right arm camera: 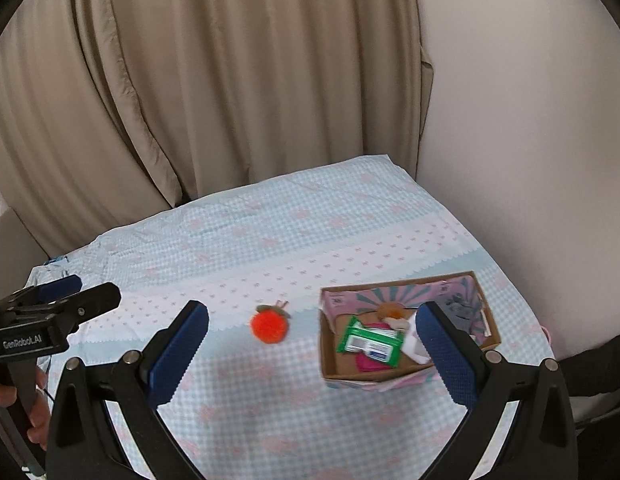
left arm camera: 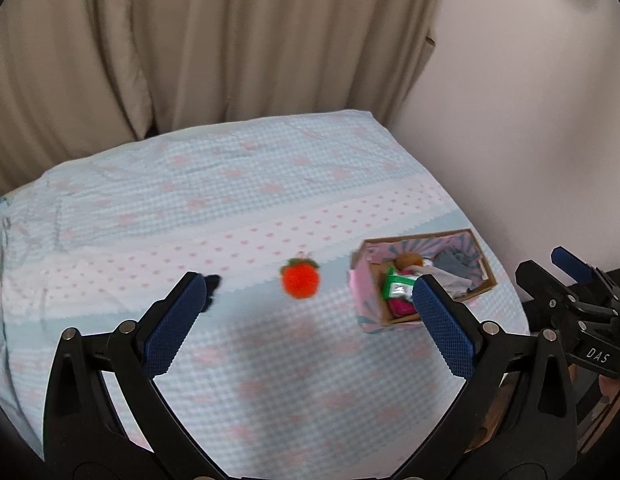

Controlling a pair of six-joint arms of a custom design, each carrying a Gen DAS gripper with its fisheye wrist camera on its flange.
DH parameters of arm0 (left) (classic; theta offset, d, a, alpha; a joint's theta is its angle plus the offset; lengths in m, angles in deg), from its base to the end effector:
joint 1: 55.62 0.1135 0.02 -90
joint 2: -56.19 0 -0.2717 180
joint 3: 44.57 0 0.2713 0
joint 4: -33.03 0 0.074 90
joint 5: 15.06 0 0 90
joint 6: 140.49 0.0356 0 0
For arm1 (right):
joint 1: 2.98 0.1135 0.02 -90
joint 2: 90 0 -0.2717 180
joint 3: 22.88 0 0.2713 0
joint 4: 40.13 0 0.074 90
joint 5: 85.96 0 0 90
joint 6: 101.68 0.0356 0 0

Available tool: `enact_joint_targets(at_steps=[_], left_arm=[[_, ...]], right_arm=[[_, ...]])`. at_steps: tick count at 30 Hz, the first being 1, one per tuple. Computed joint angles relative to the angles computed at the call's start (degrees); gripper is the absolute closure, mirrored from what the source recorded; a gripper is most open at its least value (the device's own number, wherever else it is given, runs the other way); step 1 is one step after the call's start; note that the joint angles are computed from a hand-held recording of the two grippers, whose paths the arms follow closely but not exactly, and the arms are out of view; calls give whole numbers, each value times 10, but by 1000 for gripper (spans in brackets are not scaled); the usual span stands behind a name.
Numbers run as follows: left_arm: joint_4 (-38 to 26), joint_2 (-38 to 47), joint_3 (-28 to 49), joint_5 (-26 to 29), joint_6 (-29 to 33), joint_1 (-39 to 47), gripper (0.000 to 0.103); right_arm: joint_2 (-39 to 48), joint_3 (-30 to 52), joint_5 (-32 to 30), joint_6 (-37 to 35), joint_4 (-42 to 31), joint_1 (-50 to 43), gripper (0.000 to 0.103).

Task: Organize soft objects
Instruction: 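Grasp the orange pompom with the right tool while the left tool grasps the black soft item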

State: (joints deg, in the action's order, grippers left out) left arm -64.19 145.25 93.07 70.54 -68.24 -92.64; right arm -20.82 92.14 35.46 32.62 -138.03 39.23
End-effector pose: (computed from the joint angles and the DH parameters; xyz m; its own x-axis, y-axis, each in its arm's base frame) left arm 0.2151 -0.1588 0.5064 -0.7414 0.1784 -0.6469 0.3505 0.9250 -0.1466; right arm 0.1433 0.1049 0.4798 -0.6527 0.2126 -0.7272 0.1676 0.9766 0.1352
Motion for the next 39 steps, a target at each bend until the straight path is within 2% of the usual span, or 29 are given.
enact_joint_targets(at_steps=[5,11,16,18,23,29,30,32,36,39], left_arm=[[41,-55,-84,30,71,95,0],[174,-132,-265,65,149,190,0],[292,-144,-411,90,175,239,1],[351,-144,-474,90,179,251,2],[492,-87,-594,106,171,268,9],[640,33,-660,119,156,279,14],[663,58,-663,116,156,277,19],[691,92,-664,114,159,275,27],[746,144,-657,100,168,262,31],[768,170,-646,92,162,258,35]], right_arm=[[67,21,36,51,20,65,0],[122,-16,56,67,92,89,0],[141,-113,25,59,213,73,0],[146,-172,8,40,287,59,0],[187,-284,-30,7,440,22,0],[278,-343,-29,-10,565,-15,0],[296,-348,-27,-16,584,-24,0],[326,-355,-27,-23,611,-41,0],[364,-377,-60,-33,679,-82,6],[391,-378,-82,-55,717,-100,6]])
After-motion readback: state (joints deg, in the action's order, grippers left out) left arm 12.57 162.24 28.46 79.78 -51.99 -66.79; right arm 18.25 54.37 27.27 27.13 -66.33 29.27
